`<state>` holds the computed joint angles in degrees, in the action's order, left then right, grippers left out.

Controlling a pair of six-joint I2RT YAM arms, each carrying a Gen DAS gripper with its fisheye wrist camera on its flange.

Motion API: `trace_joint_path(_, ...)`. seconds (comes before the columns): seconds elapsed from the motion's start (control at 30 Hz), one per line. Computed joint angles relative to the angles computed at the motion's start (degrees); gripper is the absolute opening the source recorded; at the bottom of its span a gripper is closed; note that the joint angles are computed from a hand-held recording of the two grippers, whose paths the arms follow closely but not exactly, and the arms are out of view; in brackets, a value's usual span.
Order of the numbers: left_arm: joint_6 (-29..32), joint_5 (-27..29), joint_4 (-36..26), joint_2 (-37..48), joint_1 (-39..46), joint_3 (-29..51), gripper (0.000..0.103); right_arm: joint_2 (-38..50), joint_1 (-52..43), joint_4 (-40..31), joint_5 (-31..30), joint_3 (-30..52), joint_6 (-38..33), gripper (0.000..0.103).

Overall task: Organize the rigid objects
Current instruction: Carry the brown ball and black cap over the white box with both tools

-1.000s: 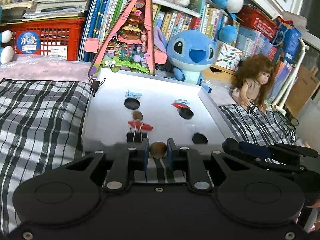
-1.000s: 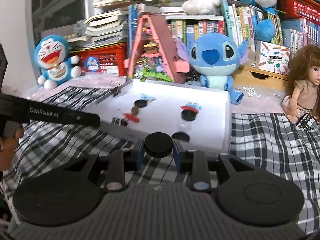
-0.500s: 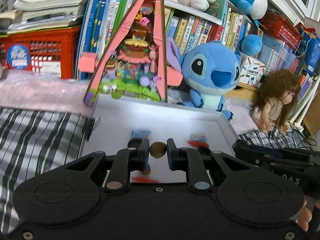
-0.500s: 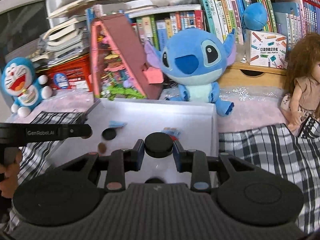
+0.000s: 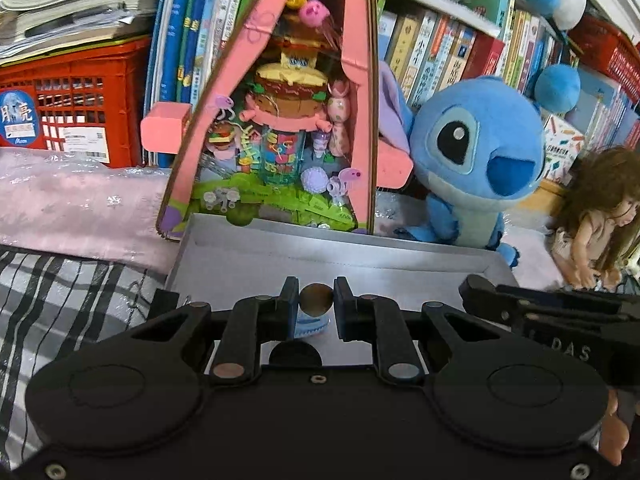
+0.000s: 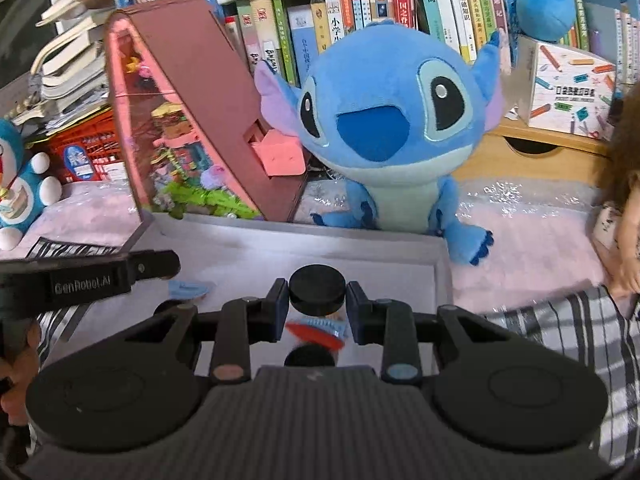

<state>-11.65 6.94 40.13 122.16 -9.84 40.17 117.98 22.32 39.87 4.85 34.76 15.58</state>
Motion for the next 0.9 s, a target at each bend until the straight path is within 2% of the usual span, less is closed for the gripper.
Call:
trace_joint_path(0.33,-0.13,-2.14,0.94,5.7,-0.57,3.75,0.017,7.84,0.08,-0.41,1.14,6.79,1.09,0.037)
trace_joint_path(0.9,0.69,-3.78,1.59,8.55,-1.38,5.46,0.017,13.16,1.07,-1.93,3.32,11.67,2.34,0.037)
